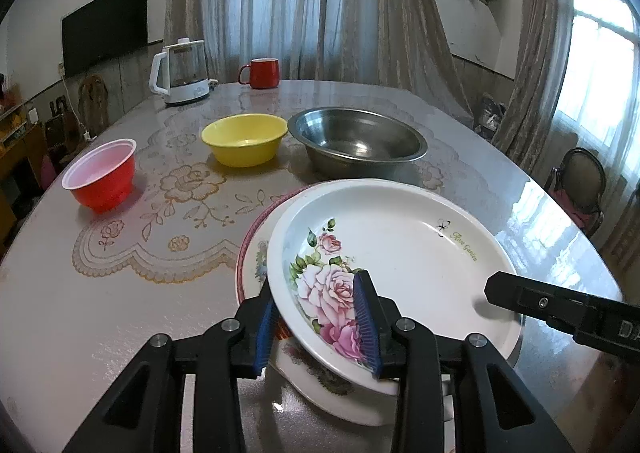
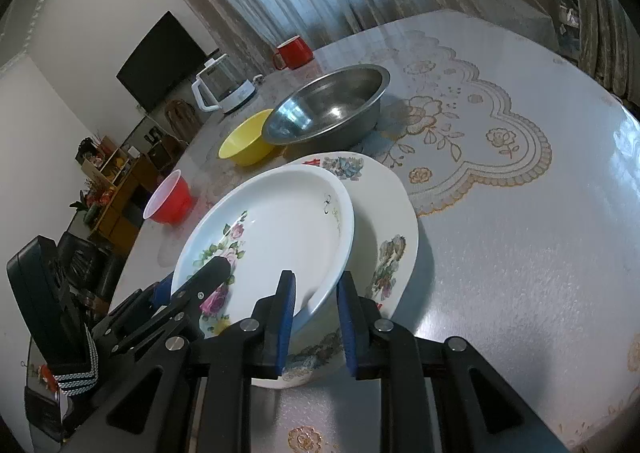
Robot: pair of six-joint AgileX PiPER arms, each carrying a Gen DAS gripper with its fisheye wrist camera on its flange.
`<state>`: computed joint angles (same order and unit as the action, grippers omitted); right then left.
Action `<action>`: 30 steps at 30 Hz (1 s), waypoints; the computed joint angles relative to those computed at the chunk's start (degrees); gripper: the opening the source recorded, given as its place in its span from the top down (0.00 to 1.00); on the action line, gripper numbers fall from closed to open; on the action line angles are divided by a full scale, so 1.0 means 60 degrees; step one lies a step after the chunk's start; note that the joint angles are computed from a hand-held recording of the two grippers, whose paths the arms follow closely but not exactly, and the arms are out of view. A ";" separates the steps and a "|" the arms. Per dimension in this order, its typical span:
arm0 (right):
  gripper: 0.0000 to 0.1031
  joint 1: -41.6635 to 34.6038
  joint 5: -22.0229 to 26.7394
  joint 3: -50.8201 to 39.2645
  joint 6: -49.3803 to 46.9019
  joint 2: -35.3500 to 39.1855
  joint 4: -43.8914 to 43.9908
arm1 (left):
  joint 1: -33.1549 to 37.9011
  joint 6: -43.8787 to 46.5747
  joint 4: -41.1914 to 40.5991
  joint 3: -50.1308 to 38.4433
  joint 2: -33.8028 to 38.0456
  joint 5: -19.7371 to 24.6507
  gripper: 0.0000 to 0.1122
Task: Organize plates and bowls
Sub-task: 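Lower the rose-print plate onto the double-happiness plate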
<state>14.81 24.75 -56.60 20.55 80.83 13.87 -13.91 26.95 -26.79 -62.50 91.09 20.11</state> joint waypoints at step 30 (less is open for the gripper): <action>0.78 0.0145 0.1326 -0.1236 0.1427 0.0910 -0.1520 | -0.0248 -0.0684 0.0867 -0.0328 0.0392 -0.0049 0.66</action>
<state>15.68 32.71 -64.02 29.11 86.28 4.76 -15.40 22.84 -21.59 -64.47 93.44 19.82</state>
